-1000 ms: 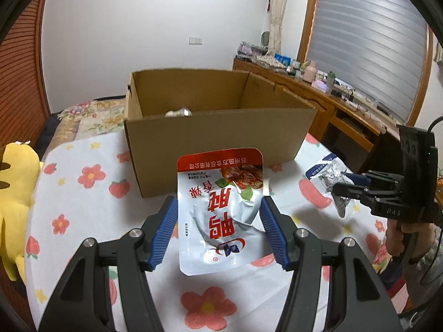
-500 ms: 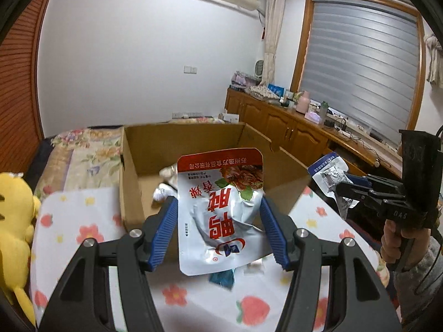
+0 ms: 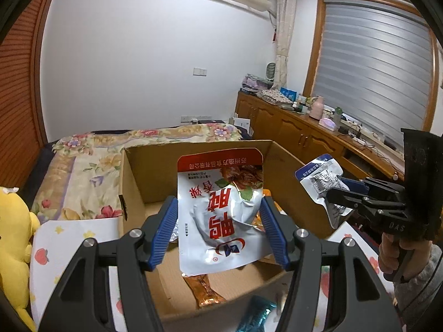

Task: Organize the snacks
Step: 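Carry both pouches over the box and open both tools to release them, then withdraw both tools from the box toward the teal candy and white bar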

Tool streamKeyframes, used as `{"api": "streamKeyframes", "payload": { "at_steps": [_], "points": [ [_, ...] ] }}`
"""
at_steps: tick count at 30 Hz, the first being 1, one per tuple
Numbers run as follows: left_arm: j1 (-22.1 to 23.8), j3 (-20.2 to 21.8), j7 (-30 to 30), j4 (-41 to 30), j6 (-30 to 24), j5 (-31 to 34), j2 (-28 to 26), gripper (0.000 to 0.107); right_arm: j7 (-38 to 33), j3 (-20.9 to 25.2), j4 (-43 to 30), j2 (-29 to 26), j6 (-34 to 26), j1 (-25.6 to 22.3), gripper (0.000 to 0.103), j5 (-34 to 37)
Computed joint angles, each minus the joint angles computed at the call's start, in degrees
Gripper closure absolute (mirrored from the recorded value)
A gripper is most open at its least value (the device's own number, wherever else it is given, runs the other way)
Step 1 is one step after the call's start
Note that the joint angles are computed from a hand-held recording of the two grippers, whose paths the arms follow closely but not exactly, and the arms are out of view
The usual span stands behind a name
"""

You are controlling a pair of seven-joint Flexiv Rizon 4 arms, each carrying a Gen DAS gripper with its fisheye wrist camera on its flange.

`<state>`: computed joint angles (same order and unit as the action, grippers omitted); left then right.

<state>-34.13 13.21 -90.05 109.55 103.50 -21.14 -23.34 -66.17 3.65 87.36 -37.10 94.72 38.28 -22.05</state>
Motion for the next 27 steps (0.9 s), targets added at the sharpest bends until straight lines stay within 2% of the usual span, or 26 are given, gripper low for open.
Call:
{"api": "streamKeyframes", "payload": {
  "at_steps": [1, 5, 15, 19, 25, 27],
  "points": [
    [1.25, -1.18, -0.04, -0.06, 0.02, 0.26, -0.12, 0.047, -0.18, 0.33, -0.79, -0.61, -0.49, -0.24, 0.067, -0.12],
    [1.4, -1.04, -0.27, -0.83, -0.54, 0.38, -0.96, 0.047, -0.77, 1.74, -3.12, -2.42, -1.76, -1.07, 0.067, -0.16],
    [-1.31, 3.57, -3.83, -4.89, -5.91, 3.58, -3.08, 0.046, -1.55, 2.72, -6.16, -4.83, -4.8, -1.25, 0.066, 0.07],
    [-4.49, 8.03, -7.12, -6.64, -8.18, 6.43, -4.31, 0.046, -2.16, 3.51, -6.64, -5.3, -6.05, -1.61, 0.065, 0.24],
    [-3.64, 7.55, -10.61, -6.54, -8.94, 10.66, -3.87, 0.046, -2.9, 4.58, -6.58, -5.18, -7.0, -1.95, 0.065, 0.98],
    [-4.83, 9.22, -12.29, -6.62, -9.32, 12.38, -3.81, 0.044, -2.71, 4.13, -6.22, -4.91, -6.78, -1.62, 0.065, 1.14]
  ]
}}
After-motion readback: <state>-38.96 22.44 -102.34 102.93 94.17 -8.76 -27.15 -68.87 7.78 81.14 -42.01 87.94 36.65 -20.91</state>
